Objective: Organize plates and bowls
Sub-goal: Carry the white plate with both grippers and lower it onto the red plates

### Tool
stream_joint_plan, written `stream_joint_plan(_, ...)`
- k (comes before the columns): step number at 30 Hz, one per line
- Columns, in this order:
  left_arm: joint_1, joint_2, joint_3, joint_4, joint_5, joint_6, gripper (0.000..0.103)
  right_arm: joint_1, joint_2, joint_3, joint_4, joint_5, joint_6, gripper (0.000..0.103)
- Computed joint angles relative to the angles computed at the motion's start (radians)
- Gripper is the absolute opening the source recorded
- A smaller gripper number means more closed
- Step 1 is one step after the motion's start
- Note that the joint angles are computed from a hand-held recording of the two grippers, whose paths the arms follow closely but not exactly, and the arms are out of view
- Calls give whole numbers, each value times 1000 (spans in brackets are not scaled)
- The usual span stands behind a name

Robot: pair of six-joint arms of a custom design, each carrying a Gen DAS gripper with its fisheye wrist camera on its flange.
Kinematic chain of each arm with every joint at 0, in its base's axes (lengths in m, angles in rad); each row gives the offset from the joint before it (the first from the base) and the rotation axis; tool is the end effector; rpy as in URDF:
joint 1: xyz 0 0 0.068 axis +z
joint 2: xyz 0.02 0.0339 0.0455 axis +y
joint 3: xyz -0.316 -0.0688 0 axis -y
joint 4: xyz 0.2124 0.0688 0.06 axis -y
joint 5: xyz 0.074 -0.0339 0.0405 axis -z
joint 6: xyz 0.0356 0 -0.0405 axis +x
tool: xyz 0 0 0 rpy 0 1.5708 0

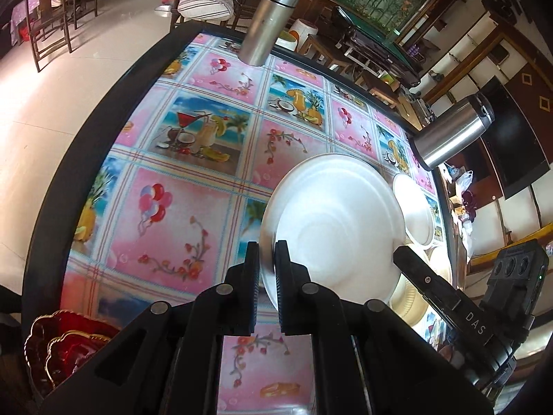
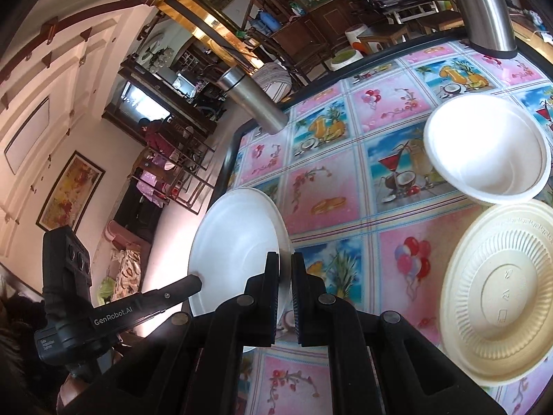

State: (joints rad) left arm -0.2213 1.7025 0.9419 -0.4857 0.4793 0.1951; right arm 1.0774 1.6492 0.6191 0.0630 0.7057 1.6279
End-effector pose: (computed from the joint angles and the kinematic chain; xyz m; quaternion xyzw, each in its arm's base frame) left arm 0.2797 -0.0798 0.2237 0.2357 0.9300 -0.2363 0.1538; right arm 0.1449 0.2206 0.1941 0.3424 0.8343 0.2010 0.3825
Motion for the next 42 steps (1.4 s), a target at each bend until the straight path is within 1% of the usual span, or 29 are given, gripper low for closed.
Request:
stream_joint_plan(2, 80, -48, -26, -40, 26, 71, 7, 54, 30, 62, -38, 27, 15, 7)
stream_joint_plan(4, 171, -91, -46, -93, 50, 157, 7, 107, 66, 114, -50, 52, 31, 7)
stream_joint_plan(8, 380, -141, -69, -208, 89, 362, 7, 191, 160, 273, -137, 75, 44, 7)
stream_joint_plan(10, 490, -137, -66, -269, 105, 471, 7, 219, 212, 367, -195, 71, 34, 7)
stream_joint_plan(13, 649, -104, -54, -343, 121, 622, 7, 250, 289, 492, -244, 56, 12, 7)
stream_joint_plan(15, 733, -77, -55, -355, 114, 694, 7, 265, 352, 585, -287, 41, 1, 7)
stream_joint_plan(17, 799, -50, -65, -344, 103, 746, 6, 271, 417, 663, -309, 13, -12, 8)
stream_joint_plan(20, 861, 13, -73, -316, 79, 787, 6, 270, 505, 751, -330, -36, -16, 8)
stream_joint_plan(24, 892, 87, -87, -261, 46, 798, 6, 263, 598, 836, -345, -99, -13, 8)
stream_joint_plan(30, 903, 152, -102, -203, 4, 807, 6, 247, 675, 900, -372, -159, 3, 8)
stream_joint_plan(34, 903, 157, -119, -168, -12, 821, 6, 240, 696, 909, -366, -191, 10, 8)
stream_joint_plan(40, 904, 102, -170, -103, -38, 858, 7, 239, 698, 918, -376, -200, 8, 8)
stream_joint_plan(42, 911, 84, -180, -89, -39, 874, 7, 238, 694, 903, -352, -208, 2, 8)
